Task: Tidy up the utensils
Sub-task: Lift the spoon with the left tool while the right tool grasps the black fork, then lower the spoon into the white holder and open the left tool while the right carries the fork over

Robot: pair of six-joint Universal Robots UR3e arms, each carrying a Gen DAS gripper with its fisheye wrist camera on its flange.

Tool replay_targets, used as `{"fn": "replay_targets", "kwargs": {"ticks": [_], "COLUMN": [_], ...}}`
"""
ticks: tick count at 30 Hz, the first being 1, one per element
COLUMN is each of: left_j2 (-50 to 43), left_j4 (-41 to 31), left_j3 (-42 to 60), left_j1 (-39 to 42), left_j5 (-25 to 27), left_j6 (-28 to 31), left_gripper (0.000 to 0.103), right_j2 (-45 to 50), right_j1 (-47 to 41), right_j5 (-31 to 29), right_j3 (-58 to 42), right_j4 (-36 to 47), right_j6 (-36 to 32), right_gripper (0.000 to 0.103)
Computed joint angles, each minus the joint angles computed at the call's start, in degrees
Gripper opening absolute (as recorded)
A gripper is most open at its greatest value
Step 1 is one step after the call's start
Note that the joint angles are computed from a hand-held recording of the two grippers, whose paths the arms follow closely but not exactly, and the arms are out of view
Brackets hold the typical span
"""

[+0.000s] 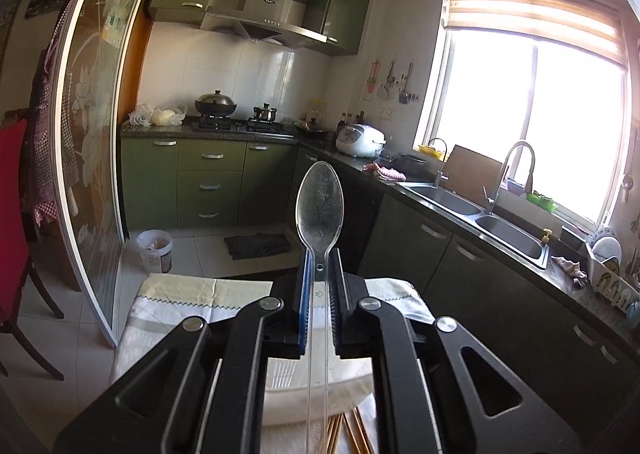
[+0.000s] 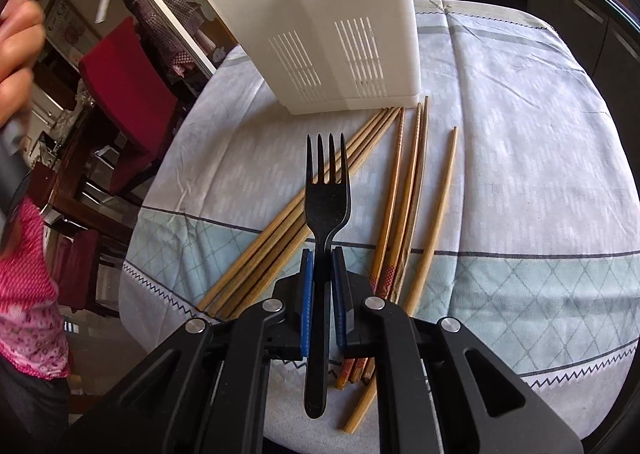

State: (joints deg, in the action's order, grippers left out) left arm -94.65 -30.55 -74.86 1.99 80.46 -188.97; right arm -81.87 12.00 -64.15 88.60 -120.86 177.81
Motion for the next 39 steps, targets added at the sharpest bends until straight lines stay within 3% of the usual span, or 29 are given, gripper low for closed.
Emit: {"fn": "replay_targets", "kwargs": {"ticks": [7,16,28,39], "left_j2": [-12.12,-19.93,-15.64,-9.46], "left_j4": [3.90,5.81,12.28,6.38], "left_j3": [10.62,18.04,4.91,-1.10], "left_j1": [-1.06,-2.07,-1.76,-1.12], "left_j5": [3.65,6.35,4.83,3.70], "left_j6": [-2.38,-0.74,-0.67,2.28], "left_gripper": [0.008,0.008,0.008,0.009], "right_j2": [-7.13,-8.09,-9.37,-5.91], "right_j1": [-5.51,-6.68,-8.56,-10.52], "right_j5": [6.82,8.19,9.62,10.82], "right_j3": [6.10,5.43,4.15,-9.44], "right_j4": [1.60,0.21,0.51,-2.71], "right_j6": [-4.01,-4.15,-3.88,0.30], "right_gripper": [0.010,0.010,0.010,0.010]}}
